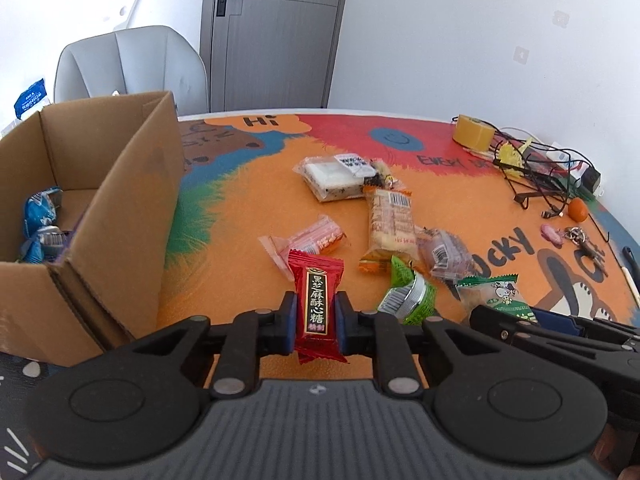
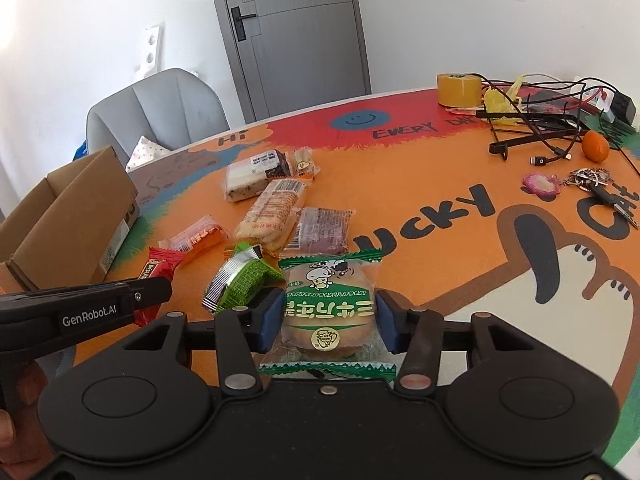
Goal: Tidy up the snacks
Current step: 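Carry the red bar and green pastry bag toward the cardboard box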
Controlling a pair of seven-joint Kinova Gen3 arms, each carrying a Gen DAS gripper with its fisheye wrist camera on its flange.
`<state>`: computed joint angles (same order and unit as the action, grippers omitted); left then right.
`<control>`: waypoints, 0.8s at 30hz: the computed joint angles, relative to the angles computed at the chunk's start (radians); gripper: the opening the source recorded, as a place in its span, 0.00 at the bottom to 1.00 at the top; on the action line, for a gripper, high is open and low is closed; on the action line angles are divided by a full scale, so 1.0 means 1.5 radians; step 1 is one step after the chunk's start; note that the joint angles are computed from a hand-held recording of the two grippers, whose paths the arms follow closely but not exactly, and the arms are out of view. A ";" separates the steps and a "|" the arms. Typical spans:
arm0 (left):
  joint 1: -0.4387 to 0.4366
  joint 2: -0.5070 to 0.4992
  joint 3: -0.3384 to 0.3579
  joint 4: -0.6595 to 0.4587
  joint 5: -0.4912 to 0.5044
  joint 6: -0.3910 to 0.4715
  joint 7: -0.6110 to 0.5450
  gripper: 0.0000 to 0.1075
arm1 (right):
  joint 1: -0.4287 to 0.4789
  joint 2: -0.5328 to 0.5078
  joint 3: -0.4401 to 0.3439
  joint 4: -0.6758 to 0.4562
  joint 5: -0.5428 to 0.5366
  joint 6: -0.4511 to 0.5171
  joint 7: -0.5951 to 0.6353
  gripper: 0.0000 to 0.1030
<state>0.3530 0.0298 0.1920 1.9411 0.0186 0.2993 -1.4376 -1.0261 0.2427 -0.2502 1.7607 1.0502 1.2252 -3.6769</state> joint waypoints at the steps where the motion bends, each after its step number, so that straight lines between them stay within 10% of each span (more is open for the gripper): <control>1: 0.000 -0.005 -0.001 0.001 -0.002 -0.001 0.002 0.17 | -0.003 -0.002 0.000 -0.001 0.005 0.005 -0.002 0.47; 24: -0.026 -0.118 -0.112 0.010 0.204 -0.009 -0.189 0.17 | -0.030 0.024 0.011 -0.111 0.133 -0.002 0.060 0.47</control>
<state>0.3145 -0.1478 0.0247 1.9558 0.3248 0.2856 -1.7217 -1.0715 0.2788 -0.2331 1.5943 1.2497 1.2223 -3.5875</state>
